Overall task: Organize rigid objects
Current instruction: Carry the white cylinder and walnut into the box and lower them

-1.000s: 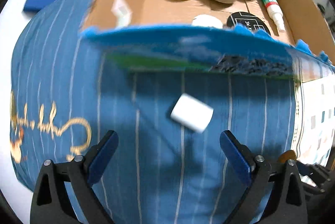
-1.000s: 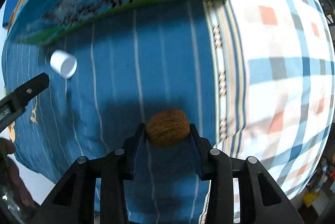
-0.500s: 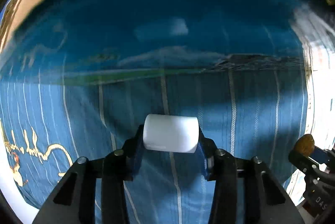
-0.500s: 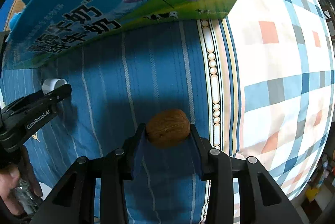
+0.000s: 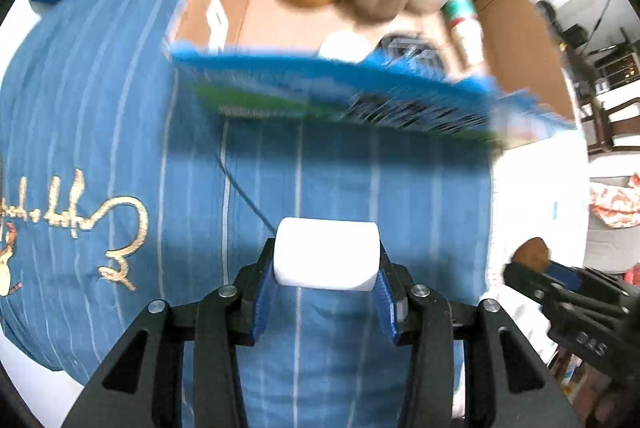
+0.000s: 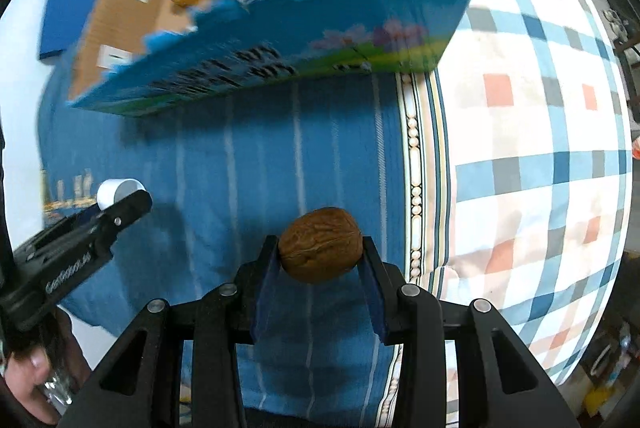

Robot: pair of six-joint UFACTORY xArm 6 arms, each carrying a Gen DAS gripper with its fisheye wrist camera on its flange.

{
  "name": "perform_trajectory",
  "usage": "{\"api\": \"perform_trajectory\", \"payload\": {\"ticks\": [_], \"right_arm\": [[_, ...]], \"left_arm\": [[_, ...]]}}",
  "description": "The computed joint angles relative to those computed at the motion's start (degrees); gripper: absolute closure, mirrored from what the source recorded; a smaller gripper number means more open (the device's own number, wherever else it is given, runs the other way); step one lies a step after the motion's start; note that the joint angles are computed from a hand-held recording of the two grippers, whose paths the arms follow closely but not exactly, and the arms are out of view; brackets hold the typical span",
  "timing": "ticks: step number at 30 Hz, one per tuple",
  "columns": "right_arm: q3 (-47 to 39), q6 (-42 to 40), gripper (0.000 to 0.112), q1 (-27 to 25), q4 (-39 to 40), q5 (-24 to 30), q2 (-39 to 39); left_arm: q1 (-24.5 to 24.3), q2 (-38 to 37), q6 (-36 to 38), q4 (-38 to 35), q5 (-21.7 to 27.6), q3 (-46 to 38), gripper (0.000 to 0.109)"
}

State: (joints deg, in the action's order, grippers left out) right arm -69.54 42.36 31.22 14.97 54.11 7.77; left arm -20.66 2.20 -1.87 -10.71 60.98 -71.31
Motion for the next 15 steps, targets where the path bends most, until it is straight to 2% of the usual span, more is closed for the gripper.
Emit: {"api": "perform_trajectory", "payload": {"ticks": [2,7,12,14,15], "right_arm": [[-1.06,-0.01,0.071,-0.23,-1.01,0.94,-1.42],[-4.18,-0.35,0.071,-1.4,-3.21,2.44,-4.51],[-11.72,-0.31,0.071,-2.7,-6.76,4.32,-2.33],[-13.96,-0.28,0.071,-3.27,-7.98,4.5,-1.0],[-16.53,-0.29,0.071,-3.7,-8.34,5.22,0.72]], "left_arm": [[0.04,-1.29,-0.01,0.0,0.59,-2.63,0.068],[0.71,4.03,0.32,1.26,3.83,-18.07,0.068],[-0.29,9.23,-1.07,5.84,1.77,-26.78,0.068],[-0.27,12.63,-1.13,7.08,2.03,-31.78,0.068],[-0.59,14.53,-0.78,9.87,4.48,-35.09,0.068]]}}
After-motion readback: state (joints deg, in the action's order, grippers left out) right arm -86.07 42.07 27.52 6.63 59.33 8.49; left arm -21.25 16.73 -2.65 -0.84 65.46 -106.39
